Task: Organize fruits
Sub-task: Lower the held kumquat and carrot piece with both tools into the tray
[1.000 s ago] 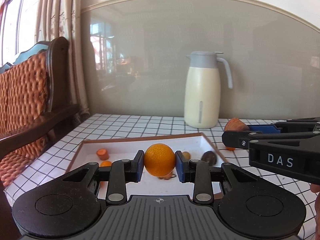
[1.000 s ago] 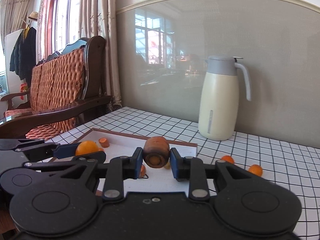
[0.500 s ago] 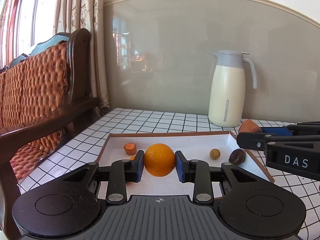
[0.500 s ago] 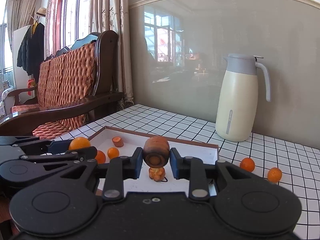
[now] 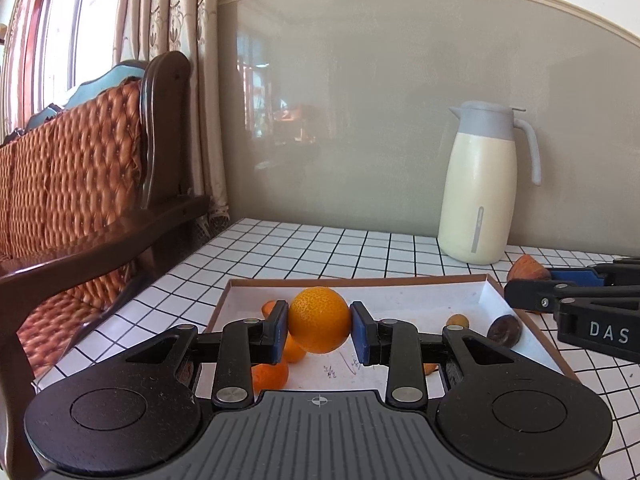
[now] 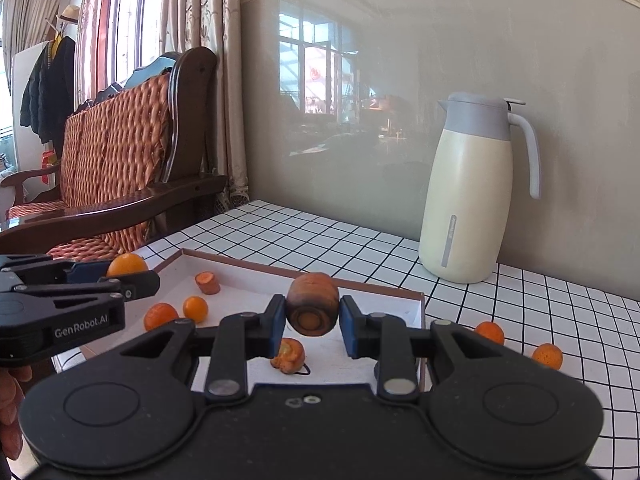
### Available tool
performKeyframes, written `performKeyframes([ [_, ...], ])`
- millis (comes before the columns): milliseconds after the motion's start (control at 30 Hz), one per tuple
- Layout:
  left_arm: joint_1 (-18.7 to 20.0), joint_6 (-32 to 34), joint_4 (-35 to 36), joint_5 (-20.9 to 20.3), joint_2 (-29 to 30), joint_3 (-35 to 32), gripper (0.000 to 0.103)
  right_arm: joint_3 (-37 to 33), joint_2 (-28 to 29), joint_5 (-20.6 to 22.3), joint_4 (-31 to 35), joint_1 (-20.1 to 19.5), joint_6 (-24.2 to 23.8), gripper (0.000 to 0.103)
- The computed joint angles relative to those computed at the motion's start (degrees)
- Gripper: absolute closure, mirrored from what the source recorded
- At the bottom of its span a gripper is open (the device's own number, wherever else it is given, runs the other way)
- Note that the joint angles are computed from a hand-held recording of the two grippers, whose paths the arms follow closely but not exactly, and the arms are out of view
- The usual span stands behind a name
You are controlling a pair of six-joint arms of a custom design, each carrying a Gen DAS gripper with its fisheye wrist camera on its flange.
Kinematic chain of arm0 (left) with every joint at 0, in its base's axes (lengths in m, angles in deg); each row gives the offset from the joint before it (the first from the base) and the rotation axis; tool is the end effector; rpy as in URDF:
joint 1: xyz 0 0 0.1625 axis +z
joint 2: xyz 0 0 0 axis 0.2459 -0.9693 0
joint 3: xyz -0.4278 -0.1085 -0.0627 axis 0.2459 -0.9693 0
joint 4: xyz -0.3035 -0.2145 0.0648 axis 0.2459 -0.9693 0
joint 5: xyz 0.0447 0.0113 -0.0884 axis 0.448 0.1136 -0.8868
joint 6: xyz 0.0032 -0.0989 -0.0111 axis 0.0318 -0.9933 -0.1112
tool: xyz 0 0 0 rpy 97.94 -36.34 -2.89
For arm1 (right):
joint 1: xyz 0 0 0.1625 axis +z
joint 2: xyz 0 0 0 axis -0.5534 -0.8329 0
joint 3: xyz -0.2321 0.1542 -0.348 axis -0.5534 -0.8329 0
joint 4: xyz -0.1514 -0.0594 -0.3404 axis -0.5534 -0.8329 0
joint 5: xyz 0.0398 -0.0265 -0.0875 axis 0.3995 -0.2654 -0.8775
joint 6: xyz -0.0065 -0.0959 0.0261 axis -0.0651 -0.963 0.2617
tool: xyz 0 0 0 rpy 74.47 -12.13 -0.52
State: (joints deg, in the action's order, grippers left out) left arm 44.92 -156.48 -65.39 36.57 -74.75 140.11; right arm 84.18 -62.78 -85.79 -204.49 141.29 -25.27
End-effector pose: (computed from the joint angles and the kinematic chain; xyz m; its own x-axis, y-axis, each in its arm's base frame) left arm -0.0374 -0.4461 0.1596 -0.6656 0.1433 -0.7324 0.7203 0.3801 -0.5803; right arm 0.2396 -0.4707 -0.0476 -0.6895 -0.1310 0.7124 -0.6902 0.4172 -0.5912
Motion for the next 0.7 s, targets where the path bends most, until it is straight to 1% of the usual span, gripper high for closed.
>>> performKeyframes([
  [133, 1.1, 0.2, 0.6, 0.9, 0.9, -1.4, 0.070, -0.6, -0.1, 0.3, 0.8, -0.7, 0.1, 0.083],
  [267, 1.7, 0.4, 1.2, 1.8, 2.0, -2.8, 0.070, -1.8, -0.1, 0.3, 1.8, -1.2, -1.1, 0.083],
  [433, 2.7, 1.0, 1.9, 2.7, 3.2, -4.9, 0.070, -2.5, -0.6, 0.6, 2.9, -2.3, -0.9, 0.083],
  [700, 4.6, 1.0, 3.4, 3.3, 5.2, -8.4, 0.070, -4.4, -1.0, 1.3, 5.6, -3.7, -0.9, 0.083],
])
